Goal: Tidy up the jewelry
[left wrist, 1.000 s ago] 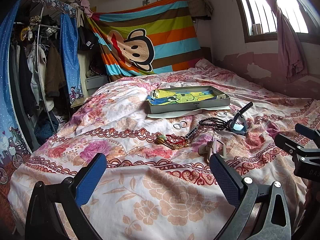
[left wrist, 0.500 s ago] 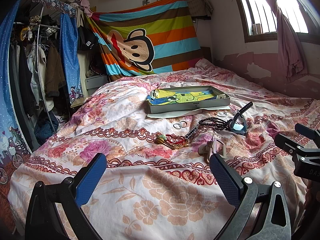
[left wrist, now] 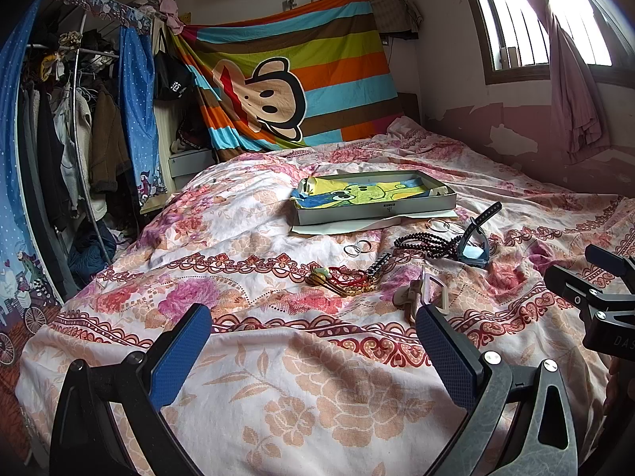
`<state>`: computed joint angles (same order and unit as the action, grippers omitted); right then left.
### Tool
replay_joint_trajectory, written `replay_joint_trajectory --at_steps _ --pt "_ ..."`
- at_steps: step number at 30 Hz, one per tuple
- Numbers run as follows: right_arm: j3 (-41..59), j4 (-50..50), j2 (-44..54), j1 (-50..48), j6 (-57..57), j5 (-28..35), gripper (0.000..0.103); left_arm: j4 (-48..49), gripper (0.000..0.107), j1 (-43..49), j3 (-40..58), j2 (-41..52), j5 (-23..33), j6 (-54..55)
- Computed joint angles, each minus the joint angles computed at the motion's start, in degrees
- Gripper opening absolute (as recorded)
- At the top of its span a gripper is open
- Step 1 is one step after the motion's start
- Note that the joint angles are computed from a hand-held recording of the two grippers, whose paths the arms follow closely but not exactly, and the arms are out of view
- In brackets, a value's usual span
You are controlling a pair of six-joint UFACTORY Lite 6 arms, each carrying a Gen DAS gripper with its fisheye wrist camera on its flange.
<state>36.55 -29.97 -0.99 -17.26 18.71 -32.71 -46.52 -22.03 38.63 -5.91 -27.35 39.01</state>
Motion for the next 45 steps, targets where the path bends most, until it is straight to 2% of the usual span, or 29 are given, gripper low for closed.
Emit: replay_joint_trajectory --at_steps 17,23,28,33,36,42,45 --pt "0.42 -0.85 -0.35 0.06 0.90 1.50 0.102 -0.66 0.103 0.03 0.18 0.03 0.40 0.66" --pt "0.26 1.78 -0.38 0.92 -1.10 2.18 0.102 1.52 0.103 1.17 -0.61 -0.22 1.15 -1.79" --pt "1.44 2.98 -0.16 0.85 -1.38 3.80 0.102 -3.63 0.103 0.53 1.81 3.25 0.05 3.05" --pt "5.26 -2.31 2.25 -0.67 3.41 7.02 0.102 -7.69 0.103 1.97 4.12 4.61 1.95 6.38" --pt "7.81 -7.09 4.05 -2.05 6.96 7.62 0.102 -7.79 0.103 4.15 6.43 6.11 5.29 6.31" --pt "17.82 -27.15 11.43 -4.42 23.70 10.96 0.102 -4.64 0.103 8.23 13.43 11.38 13.10 5.27" --pt "23.47 -41.49 15.77 -5.56 36.69 10.40 0.102 4.80 0.103 10.26 18.05 15.21 19.57 -3.22"
